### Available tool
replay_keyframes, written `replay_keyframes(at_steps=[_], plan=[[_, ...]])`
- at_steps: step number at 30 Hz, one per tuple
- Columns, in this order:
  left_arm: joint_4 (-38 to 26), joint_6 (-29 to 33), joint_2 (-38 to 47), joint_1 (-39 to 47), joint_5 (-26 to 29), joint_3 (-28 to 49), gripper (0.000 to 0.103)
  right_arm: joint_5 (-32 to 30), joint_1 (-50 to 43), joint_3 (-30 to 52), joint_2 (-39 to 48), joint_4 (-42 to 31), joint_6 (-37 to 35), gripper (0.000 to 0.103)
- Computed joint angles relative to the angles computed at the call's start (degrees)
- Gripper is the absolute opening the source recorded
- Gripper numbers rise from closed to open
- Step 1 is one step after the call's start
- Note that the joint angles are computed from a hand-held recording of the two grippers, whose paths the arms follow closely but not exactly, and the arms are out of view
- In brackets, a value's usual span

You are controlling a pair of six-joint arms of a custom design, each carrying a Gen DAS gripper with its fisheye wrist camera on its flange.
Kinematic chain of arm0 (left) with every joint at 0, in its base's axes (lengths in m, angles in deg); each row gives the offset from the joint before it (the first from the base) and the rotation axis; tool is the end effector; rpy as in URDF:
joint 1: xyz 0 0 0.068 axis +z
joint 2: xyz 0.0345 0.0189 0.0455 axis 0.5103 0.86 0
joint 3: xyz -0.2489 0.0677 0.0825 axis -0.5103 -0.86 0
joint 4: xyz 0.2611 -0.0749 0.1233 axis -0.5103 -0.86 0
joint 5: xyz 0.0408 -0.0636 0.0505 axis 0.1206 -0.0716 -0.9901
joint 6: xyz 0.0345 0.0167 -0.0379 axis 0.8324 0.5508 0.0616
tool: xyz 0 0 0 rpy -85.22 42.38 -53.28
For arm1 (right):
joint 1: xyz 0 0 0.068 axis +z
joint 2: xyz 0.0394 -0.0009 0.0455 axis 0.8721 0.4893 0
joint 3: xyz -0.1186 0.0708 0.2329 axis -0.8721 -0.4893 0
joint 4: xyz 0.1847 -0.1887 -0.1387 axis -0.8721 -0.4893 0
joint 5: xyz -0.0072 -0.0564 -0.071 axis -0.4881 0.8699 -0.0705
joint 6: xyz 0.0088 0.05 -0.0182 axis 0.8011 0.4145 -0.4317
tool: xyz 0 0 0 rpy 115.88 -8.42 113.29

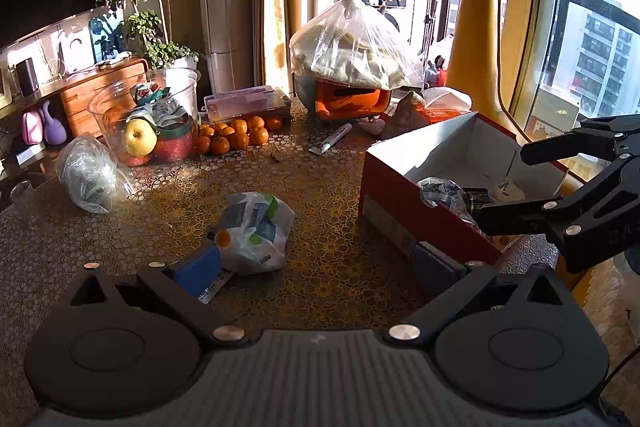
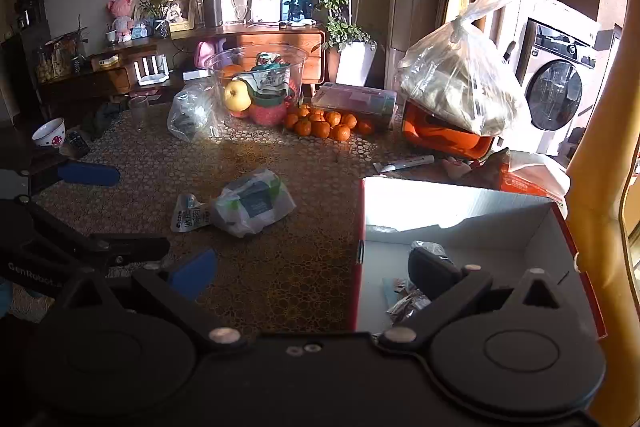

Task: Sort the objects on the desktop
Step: 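Withdraw both tools from the box back toward the table, then move the left tool to the white snack pouch while the right tool approaches the green-print bag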

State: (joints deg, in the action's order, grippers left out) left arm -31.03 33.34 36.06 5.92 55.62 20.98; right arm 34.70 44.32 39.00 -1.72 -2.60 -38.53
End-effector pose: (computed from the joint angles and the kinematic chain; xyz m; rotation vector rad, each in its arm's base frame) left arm 0.2196 -0.0956 0.3100 0.2673 2.2142 -0.1403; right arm 0.2425 -0.0529 0.3261 -0.3960 2.2490 0.2558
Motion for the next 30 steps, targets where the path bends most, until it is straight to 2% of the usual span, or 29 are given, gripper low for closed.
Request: replay_keyframes(at_steps=[7, 13, 30], plan=[[-0.4, 3.9, -4.3, 8.3, 4.0, -4.0, 0.103, 5.2, 8.7, -1.6, -0.6, 3.4, 5.1, 0.103], [1.6, 7.3, -4.7, 14.2, 8.1, -6.4, 0.103, 9.3, 14.1, -1.8, 1.5, 6.9, 9.0, 0.103], [14.0, 16.9, 4.2, 22.9, 14.2, -10.6, 0.103, 15.5, 23.5, 3.5, 16.0, 13.3, 14.2, 0.103]])
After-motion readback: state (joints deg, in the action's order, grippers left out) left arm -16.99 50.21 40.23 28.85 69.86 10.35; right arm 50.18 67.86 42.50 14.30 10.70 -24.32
